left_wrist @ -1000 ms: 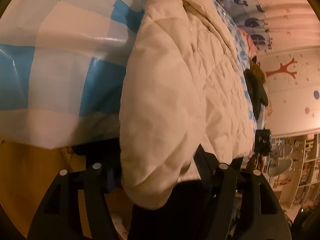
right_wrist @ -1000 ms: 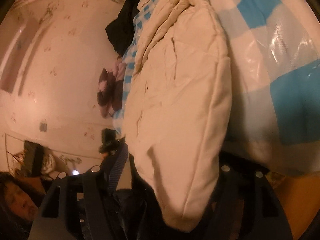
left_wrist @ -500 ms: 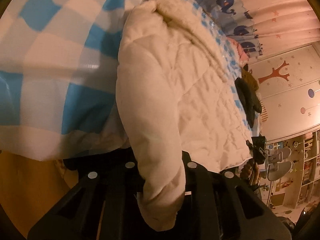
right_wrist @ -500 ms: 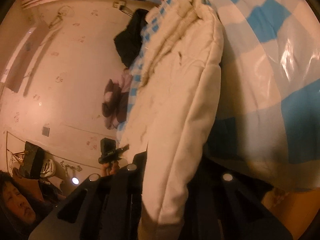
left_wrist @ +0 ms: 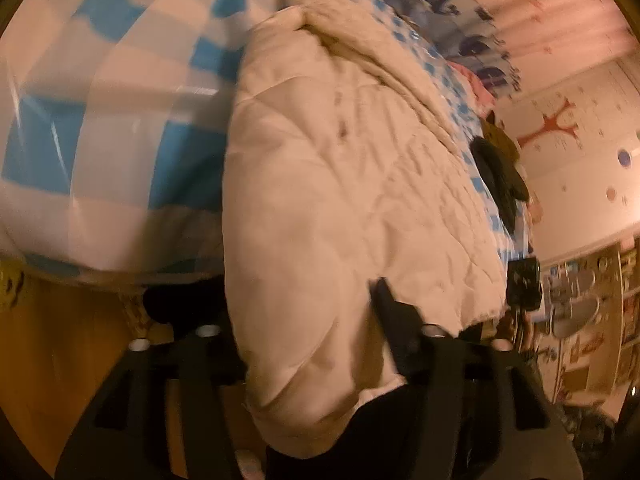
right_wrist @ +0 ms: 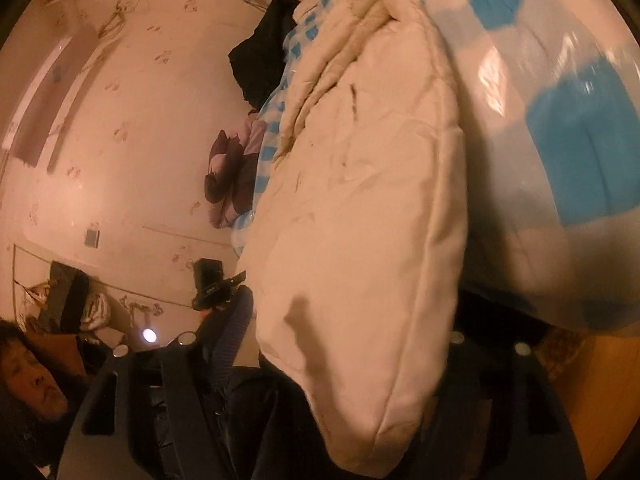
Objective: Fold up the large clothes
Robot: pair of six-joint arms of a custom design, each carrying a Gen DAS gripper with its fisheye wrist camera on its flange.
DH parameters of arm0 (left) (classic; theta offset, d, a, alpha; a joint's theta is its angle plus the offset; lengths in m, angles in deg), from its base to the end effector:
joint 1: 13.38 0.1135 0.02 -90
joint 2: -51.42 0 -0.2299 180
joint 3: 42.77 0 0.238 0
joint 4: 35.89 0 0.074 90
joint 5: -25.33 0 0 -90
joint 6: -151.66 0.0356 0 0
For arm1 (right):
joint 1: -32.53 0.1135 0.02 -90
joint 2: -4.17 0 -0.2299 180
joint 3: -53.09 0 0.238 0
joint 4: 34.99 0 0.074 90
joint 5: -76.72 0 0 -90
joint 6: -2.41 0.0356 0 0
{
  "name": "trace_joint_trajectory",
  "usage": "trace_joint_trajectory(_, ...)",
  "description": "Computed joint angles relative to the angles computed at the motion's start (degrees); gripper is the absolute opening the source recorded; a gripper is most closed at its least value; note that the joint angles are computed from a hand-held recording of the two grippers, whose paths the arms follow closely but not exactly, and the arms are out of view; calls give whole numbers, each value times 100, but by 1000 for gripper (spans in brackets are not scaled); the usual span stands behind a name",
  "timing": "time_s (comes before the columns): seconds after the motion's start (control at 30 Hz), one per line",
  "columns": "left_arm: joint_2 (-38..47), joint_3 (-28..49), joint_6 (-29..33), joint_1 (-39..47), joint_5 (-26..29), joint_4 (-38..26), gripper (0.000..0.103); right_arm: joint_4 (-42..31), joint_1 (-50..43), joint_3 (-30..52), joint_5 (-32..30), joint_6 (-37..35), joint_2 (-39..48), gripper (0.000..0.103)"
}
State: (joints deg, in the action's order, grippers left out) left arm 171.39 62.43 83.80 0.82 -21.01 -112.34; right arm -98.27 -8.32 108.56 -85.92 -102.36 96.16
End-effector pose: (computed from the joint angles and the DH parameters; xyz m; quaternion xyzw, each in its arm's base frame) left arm 0.3578 0.0652 0.1523 0.0603 0.9263 -0.3564 0.1066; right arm 0.1772 -0.1083 0.1182 0.2304 0.7707 0.5541 0.2144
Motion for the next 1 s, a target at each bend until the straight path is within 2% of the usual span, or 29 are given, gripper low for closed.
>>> trace_joint_trajectory(0.07,88,-64,-65,49,76,91,68,88,-70,-8,-161,17,121,68)
trace_joint_trajectory(0.2,166,-154,-139,-26,242,220,68,648,-73,-160,-380,433,80,66)
trace_joint_trajectory(0.27,125,-252,-187,-51,257,336,68,1244,33,-386,-374,1018,-226,40)
trace_joint_trajectory(0.3,84,-310,-192,-26,280,348,68,1434,38,-471,-381,1189,-320,36)
trace_joint_trajectory(0.33,46,-357,-178,13,309,347,57,1633,28,-569,-387,1360,-450,26)
trace_joint_trajectory(0.37,62,-323,-145,36,314,303,38,1716,-3,-636,-379,1425,-559,22)
trace_joint_trajectory(0.43,-45,-360,-56,97,364,229,25,1693,-69,-705,-395,1412,-742,20)
trace_joint_trajectory(0.47,-145,-403,24,129,405,212,19,1623,-96,-731,-431,1387,-867,20)
trace_joint_trajectory(0.53,-330,-445,198,237,556,74,16,1243,-138,-705,-509,1120,-1055,20)
trace_joint_trajectory(0.7,-770,-494,867,455,768,-505,14,-417,-329,-534,-570,-251,-1454,20)
trace_joint_trajectory(0.8,-948,-606,1308,521,671,-779,14,-1438,-493,-399,-348,-1362,-1295,20)
trace_joint_trajectory(0.87,-906,-658,1278,462,470,-702,15,-1551,-528,-370,-142,-1578,-1059,27)
trace_joint_trajectory(0.9,-811,-637,1166,465,427,-669,17,-1634,-581,-324,-39,-1798,-799,33)
trace_joint_trajectory(0.93,-689,-576,1159,497,413,-730,27,-1608,-586,-316,-14,-1878,-597,45)
trace_joint_trajectory(0.97,-576,-556,1064,501,396,-698,41,-1514,-587,-318,-4,-1844,-458,52)
trace_joint_trajectory(1.0,-592,-651,920,501,368,-515,48,-1504,-608,-293,4,-1900,-318,52)
